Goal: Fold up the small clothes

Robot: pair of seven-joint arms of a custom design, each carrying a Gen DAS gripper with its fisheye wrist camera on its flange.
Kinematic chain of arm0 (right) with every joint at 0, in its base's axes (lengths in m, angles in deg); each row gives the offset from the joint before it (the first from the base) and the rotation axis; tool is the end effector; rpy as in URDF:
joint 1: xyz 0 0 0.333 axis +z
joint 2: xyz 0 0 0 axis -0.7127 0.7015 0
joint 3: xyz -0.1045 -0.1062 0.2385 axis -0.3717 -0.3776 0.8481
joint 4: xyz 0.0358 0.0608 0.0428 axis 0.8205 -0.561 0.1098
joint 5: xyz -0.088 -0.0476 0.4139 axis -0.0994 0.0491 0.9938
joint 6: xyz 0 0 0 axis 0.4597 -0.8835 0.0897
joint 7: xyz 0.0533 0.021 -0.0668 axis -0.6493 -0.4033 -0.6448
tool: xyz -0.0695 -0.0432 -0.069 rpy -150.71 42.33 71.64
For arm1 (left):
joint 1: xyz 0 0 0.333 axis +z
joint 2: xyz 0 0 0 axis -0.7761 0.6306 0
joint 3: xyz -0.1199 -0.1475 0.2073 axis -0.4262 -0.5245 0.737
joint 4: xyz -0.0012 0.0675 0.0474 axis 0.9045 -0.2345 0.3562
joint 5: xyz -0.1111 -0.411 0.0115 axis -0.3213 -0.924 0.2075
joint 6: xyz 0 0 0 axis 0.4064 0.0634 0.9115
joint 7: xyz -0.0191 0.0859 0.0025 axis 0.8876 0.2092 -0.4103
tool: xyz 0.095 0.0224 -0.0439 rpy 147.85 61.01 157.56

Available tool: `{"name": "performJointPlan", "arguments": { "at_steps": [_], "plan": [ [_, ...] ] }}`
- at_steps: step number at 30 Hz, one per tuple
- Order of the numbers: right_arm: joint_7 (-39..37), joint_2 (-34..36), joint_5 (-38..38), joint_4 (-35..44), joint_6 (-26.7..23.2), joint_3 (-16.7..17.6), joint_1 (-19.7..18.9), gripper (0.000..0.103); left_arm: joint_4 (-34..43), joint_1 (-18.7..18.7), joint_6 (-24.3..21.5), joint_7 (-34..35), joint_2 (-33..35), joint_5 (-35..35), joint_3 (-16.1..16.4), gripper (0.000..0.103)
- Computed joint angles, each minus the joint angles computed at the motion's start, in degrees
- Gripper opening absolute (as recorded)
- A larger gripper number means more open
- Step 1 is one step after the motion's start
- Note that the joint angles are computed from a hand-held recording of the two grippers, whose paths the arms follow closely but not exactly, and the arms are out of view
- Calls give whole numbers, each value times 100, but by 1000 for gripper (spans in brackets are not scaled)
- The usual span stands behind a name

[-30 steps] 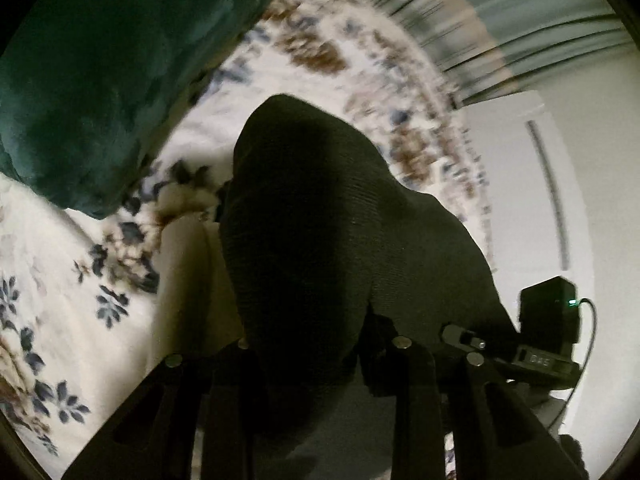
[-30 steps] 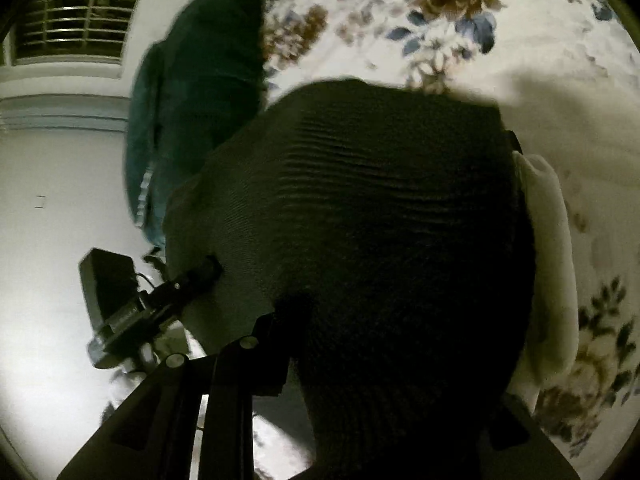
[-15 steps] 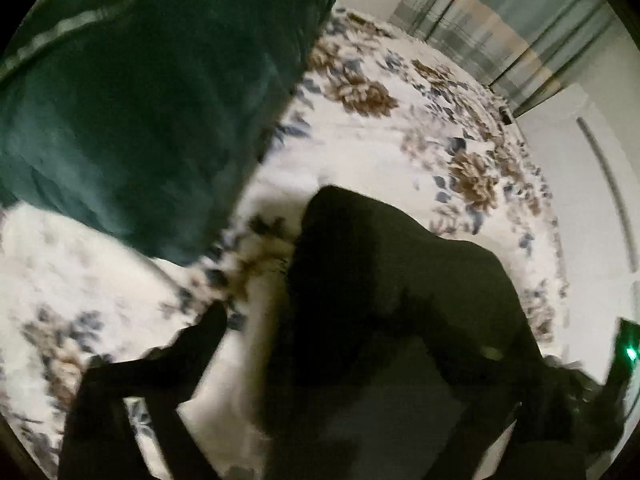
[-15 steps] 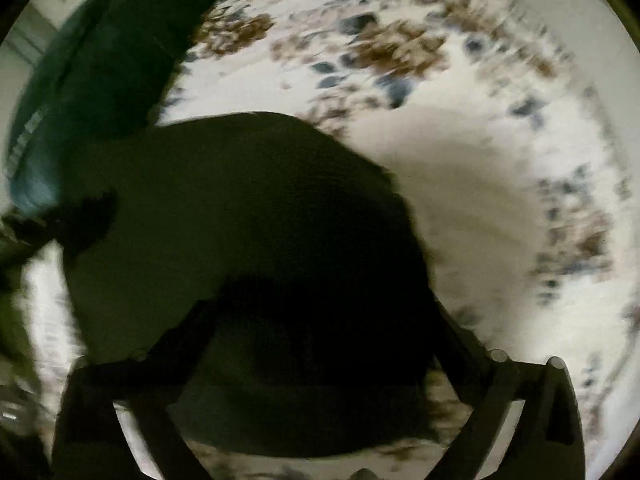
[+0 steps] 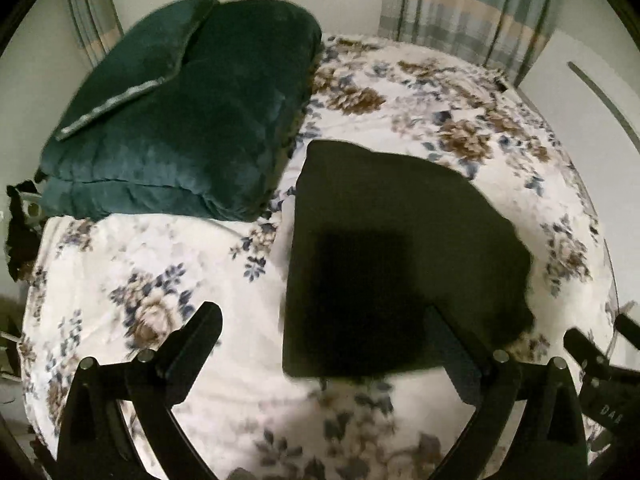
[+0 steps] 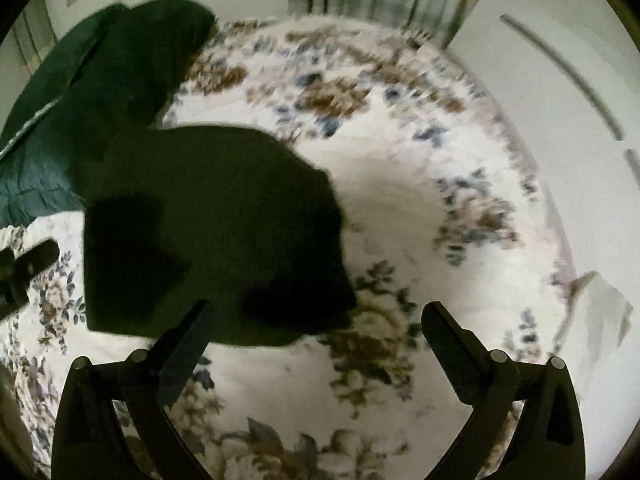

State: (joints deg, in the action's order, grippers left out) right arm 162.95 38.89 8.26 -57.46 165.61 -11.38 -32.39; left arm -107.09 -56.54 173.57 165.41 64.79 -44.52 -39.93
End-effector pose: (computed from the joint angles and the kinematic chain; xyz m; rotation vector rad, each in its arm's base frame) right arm 0.6420 0.1327 0.5766 -1.6753 2.3753 -0.6135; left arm 0.7124 -0.1495 0.5921 -1.7343 2.1855 -0.5476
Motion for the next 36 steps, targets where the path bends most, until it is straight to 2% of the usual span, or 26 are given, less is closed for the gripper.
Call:
{"name": "performJointPlan", "arguments": {
  "at_steps": [3,8,14,21,26,32,36],
  "plan": [
    [280,-743,-254,-435,-145,98,72,103,-1021,11,263,-52,-1036,-14,-32,103],
    [549,-1876,-674,-786,-701,464,80,103,-1969,45,344,108,-2345,-312,-69,103],
    [515,-2734,-895,-528,-1468,981,35,103,-2397,9,-21,269,-3494,-672,8,103],
    [441,-3148,-1117,221,-2230,1567,-26,103,-2516,10,-299,210,-4377,-782,100,103],
    [358,-3179,-1330,949,-2704,2010,-115,103,-2565,-14,-438,212,-4867,-785,146,103],
    [347,-3173,-1435,1580,-3098,2416,-228,103,-2553,-34,-581,155,-5202,-843,200,103],
    [357,-3245,-1377,1719,-3224,2547,-296,103,-2628,-32,-543,108,-5381,-792,181,103]
  ]
}}
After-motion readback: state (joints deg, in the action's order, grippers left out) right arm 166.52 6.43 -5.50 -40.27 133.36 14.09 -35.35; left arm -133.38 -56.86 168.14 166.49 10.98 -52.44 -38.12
